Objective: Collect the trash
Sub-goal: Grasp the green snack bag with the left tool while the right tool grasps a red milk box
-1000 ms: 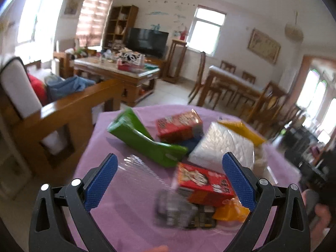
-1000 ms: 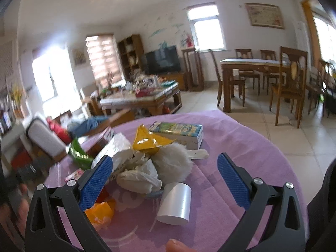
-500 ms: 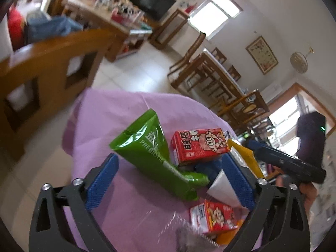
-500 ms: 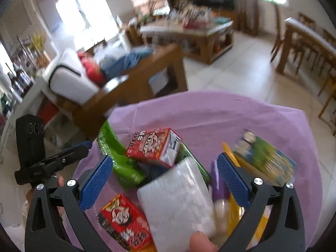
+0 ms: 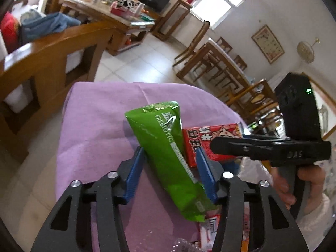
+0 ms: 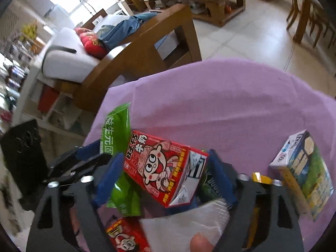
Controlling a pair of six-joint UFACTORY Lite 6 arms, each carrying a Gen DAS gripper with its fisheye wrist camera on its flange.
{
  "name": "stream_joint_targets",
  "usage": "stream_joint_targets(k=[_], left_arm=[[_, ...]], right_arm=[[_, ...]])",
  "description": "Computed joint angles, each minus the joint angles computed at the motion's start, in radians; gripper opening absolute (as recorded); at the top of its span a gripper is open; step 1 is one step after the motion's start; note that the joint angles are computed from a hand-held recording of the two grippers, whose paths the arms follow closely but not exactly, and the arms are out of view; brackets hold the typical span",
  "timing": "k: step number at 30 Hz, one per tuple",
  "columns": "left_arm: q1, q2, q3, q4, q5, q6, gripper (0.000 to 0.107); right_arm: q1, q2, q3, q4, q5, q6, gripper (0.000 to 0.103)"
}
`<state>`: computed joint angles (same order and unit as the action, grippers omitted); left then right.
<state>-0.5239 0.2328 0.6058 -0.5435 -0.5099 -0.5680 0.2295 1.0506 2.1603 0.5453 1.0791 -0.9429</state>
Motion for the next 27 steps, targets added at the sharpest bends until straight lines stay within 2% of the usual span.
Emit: stream_joint_targets(k=[3,4,6,9,13,17,18,23,27], left_arm=[[-0.023,-0.006,0.004,-0.129,0.014,0.127,0.035],[-0.033,-0.014,-0.004,-0.179,0.014,0.181,0.028],[-0.037,-0.038,-0.037,-0.163,0.006,0.163,0.024],[-0.049,-0.067,-0.080,-0.122,-0.026,0.115,0.019],[-0.139,-0.112,-0.116,-0.238,-0.096,0.163,0.018],[-0.268,-0.211,-0.131,-0.503,-0.153,0.344,0.018],[-0.316,-0.249,-0.126,-0.603,-0.178,0.427,0.018],[-0.458,-0.307,-0.039,-0.861,-0.271,0.682,0.018],[-0.548,-0.204,0.159,-0.948,-0.313,0.844,0.018]], right_arm=[[-0.021,-0.059,-0.085,0.056,-0.035,-0.028,0.054],[-0.029,-0.072,-0.104,0.075,-0.039,-0.046,0.052],[-0.059,-0.119,-0.168,0.139,-0.045,-0.083,0.041],[-0.100,-0.195,-0.257,0.234,-0.022,-0.158,0.031],[-0.156,-0.409,-0.546,0.367,-0.087,-0.351,0.031],[-0.224,-0.533,-0.708,0.493,-0.098,-0.497,0.031],[-0.255,-0.560,-0.739,0.526,-0.081,-0.536,0.031],[-0.478,-0.670,-0.851,0.655,0.085,-0.705,0.031],[-0.667,-0.685,-0.891,0.705,0.128,-0.831,0.031]])
